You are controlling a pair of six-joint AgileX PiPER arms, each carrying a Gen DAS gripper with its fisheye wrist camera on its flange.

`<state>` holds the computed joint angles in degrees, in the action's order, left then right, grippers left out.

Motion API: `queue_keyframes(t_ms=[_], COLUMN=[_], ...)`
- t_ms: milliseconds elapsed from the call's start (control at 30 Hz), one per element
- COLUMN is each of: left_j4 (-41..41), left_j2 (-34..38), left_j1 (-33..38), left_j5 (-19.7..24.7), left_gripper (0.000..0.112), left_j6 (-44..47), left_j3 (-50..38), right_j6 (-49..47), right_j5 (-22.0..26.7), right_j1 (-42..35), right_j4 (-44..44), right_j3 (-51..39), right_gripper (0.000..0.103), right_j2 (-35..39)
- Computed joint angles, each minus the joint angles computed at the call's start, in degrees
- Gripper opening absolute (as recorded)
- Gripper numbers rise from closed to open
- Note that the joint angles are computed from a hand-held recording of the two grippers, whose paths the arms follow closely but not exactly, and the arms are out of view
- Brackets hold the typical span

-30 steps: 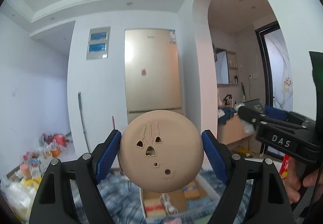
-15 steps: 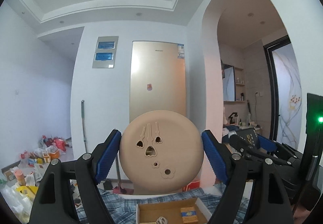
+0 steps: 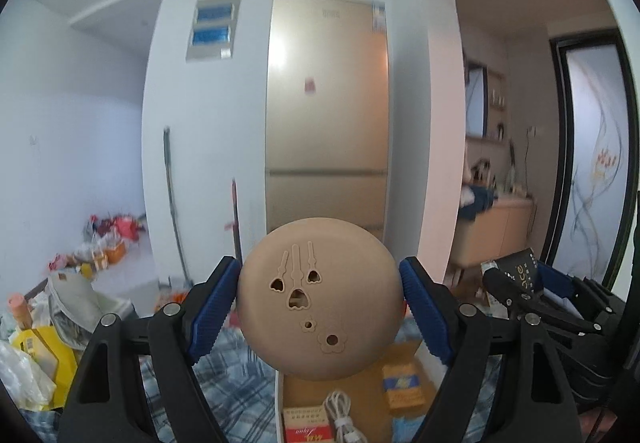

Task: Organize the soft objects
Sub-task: 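Lower into the box and open the left gripper while the right gripper releases the tissue pack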

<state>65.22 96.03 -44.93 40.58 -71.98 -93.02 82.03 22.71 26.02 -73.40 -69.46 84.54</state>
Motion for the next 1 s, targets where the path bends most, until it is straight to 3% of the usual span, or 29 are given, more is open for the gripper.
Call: queue_keyframes(t_ms=[100,200,533,900,1000], left_j4=[-11.5,-11.81,-23.19,-24.72,-24.55], left_j2=[2.87,7.09,16.01,16.31,16.74], left_j1=[3.72,4.11,7.13,8.29,8.24], left_j5=[-2.92,0.25,1.69,0.18,1.57], left_gripper=[0.083,0.083,0.083,0.083,0.084], left_j6=[8.44,10.93,21.58,22.25,21.78], left_j3=[-2.19,-5.09,-10.85,-9.18,-9.83], right_j6=[-5.48,-15.81,-45.9,-49.69,-50.46], right_j5=[-0.74,-1.79,-0.37,1.5,2.06], right_j1=[-1.31,-2.92,-6.16,-6.48,-6.59], right_j4=[5.91,16.61,46.83,50.76,51.4], right_j3=[-1.27,-3.31,-8.33,-10.06,-11.05], right_gripper=[0.063,0.063,0.063,0.063,0.063], right_j2=[3.68,7.54,15.99,17.58,18.4])
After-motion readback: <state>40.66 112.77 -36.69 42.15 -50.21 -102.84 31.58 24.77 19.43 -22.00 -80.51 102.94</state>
